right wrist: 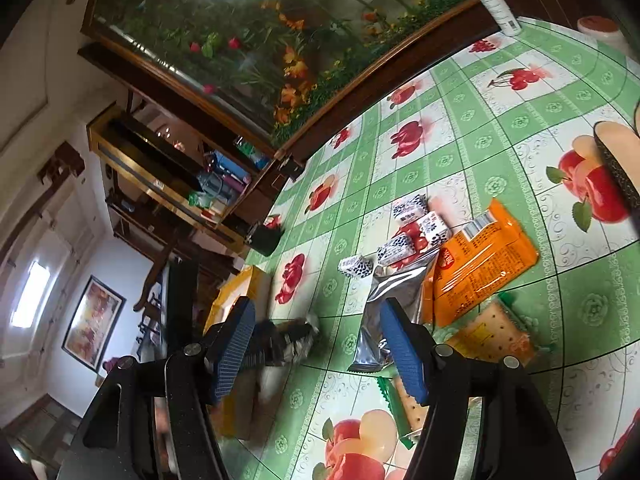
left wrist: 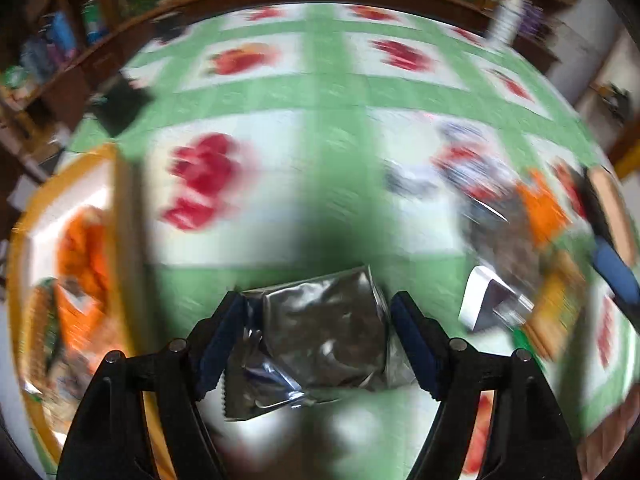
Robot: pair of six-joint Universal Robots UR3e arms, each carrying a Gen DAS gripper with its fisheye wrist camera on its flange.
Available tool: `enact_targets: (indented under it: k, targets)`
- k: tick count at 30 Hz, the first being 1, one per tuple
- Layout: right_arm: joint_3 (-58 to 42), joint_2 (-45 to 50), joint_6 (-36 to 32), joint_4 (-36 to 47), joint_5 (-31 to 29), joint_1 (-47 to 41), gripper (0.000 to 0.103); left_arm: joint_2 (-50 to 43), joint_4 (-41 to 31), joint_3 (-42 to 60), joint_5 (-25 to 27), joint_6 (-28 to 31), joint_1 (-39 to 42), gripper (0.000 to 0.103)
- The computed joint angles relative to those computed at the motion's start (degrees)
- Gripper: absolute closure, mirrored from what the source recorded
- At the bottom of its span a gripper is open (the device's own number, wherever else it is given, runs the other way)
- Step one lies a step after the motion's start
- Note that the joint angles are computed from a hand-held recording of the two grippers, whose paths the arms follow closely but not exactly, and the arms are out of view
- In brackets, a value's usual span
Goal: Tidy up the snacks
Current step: 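Grasp a silver foil bag with the left tool while the right tool moves to another foil bag, then close the right tool on the second silver foil bag while the left tool lifts its bag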
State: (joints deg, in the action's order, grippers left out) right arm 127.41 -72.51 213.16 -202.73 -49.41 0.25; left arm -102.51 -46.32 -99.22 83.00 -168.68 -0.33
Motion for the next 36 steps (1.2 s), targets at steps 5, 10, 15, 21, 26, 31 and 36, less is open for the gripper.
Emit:
enact_targets:
  k: [5, 10, 15, 21, 26, 31, 36]
  targets:
    - [0.9, -0.5, 0.3, -0.8, -0.3, -0.5, 0.033, 9.5, 8.1, -12.9, -3.9, 2.1, -1.1, 0.021]
    - [0.8, -1.4, -0.2, 0.6, -1.8, 0.1, 0.033, 13.4, 14.0, -20.5, -1.5, 2.1, -3.5, 0.017]
    - [-1.0, -1.8, -2.0, 4.4, -5.9, 2.5, 0.033, 8.9, 22.7, -21.4, 4.5, 0.1, -6.8, 0.017]
    - [-2.7, -0.8, -2.7, 7.4, -8.7, 3.7, 0.033, 3.4, 30.3, -20.9, 2.8, -1.5, -4.1, 0.022]
    - [-6.2, 0.1, -4.6, 12.6, -13.7, 6.7, 0.033, 2.7, 35.4, -22.9, -1.9, -1.4, -0.7, 0.023]
    - [-10.6, 1.4, -6.0, 18.1, -20.9, 10.6, 0.033, 4.0, 35.3, -23.8, -6.1, -1.1, 1.4, 0.022]
    - [-12.9, 2.3, -6.6, 20.3, -25.7, 12.8, 0.033, 3.4, 37.4, -23.2, -3.6, -1.0, -0.3, 0.015]
